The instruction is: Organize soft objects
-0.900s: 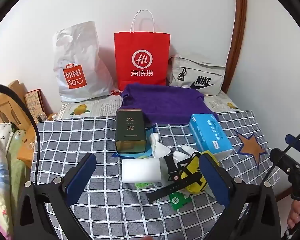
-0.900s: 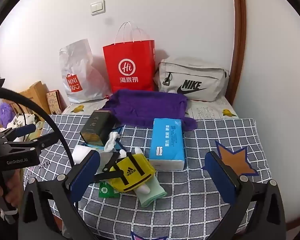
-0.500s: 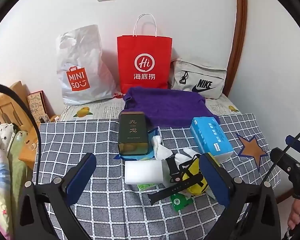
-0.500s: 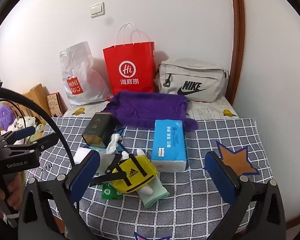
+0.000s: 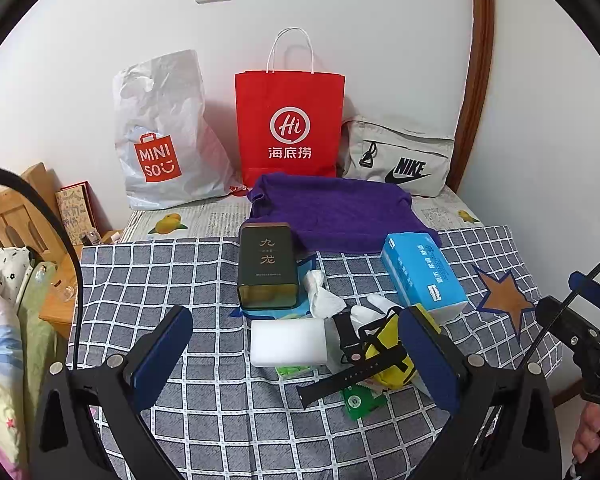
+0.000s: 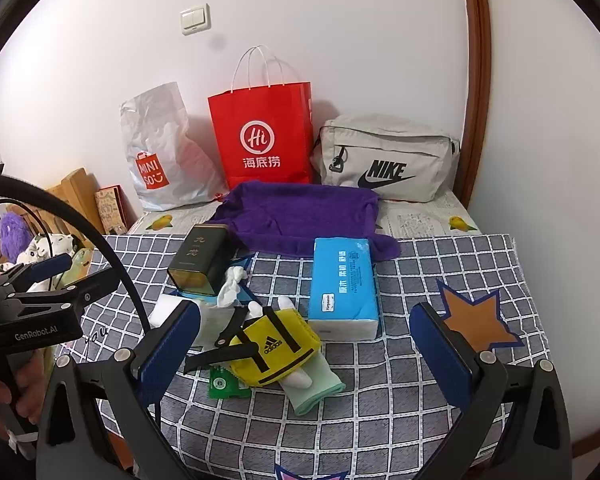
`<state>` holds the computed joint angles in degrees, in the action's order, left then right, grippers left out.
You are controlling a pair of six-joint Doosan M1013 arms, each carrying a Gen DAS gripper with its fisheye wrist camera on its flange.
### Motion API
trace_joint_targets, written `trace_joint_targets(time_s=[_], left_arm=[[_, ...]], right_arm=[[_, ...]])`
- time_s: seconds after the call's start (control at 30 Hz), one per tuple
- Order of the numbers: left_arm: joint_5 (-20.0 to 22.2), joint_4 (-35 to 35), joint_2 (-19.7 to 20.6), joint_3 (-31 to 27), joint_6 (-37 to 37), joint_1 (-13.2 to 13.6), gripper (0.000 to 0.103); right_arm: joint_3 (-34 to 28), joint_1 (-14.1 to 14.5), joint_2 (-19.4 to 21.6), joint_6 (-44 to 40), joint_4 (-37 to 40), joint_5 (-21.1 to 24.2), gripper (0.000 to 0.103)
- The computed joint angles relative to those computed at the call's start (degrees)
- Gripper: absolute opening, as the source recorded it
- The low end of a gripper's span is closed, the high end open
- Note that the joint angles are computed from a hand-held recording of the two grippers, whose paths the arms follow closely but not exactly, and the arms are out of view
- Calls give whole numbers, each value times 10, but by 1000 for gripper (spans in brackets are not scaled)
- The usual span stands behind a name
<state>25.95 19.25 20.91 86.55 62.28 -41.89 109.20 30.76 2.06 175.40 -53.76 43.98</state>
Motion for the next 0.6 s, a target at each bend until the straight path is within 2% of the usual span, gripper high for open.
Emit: trace_joint_targets(time_s=[0.6], left_arm=[[3,9,-1,1,-9,-2,103]], right_arm=[[2,2,-2,6,-8,-4,103]])
